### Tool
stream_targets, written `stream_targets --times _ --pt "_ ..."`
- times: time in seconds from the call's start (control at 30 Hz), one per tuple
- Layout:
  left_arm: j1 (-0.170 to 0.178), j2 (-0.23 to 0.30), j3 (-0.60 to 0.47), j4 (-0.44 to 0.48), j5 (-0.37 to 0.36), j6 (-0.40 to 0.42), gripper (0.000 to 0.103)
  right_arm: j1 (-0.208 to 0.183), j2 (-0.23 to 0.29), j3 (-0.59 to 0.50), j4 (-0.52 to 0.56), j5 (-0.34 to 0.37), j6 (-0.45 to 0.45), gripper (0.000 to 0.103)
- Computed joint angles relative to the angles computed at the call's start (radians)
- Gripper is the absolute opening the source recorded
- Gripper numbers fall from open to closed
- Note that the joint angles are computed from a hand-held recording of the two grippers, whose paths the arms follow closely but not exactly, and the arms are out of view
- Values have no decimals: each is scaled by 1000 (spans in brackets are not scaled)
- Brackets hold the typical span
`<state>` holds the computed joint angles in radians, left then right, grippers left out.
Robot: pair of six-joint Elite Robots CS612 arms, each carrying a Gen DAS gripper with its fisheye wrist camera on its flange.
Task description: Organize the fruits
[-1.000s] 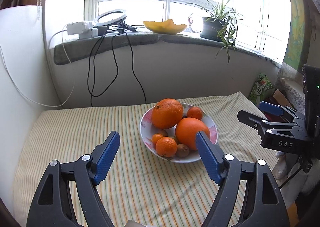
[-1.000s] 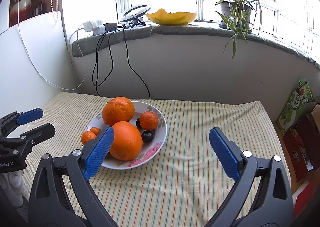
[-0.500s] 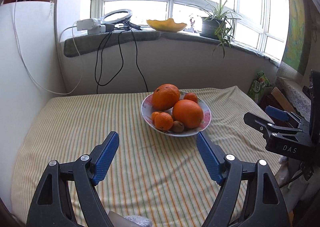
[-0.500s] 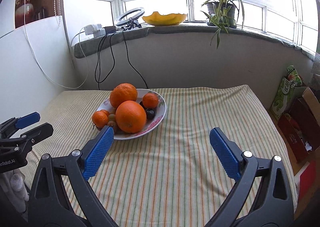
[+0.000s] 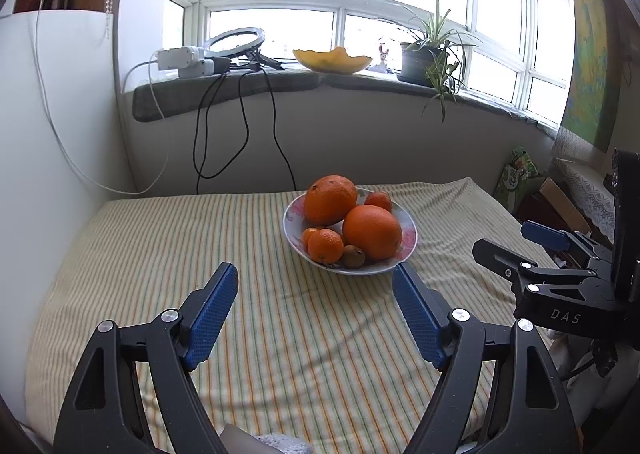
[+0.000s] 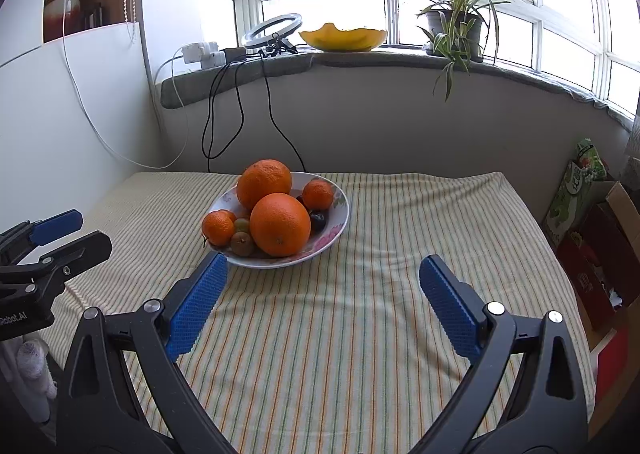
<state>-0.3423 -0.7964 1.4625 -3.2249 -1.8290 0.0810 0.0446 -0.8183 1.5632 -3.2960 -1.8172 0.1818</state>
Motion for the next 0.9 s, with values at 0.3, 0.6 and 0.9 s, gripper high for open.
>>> stream_targets --times 0.3,0.6,0.9 --pt "1 -3 7 -9 -2 4 80 2 -1 -1 1 -4 -2 99" --pt "1 -4 7 -12 -1 2 80 2 -2 0 0 0 -3 99" --pt "0 -5 10 -10 6 0 80 0 0 1 3 6 9 99"
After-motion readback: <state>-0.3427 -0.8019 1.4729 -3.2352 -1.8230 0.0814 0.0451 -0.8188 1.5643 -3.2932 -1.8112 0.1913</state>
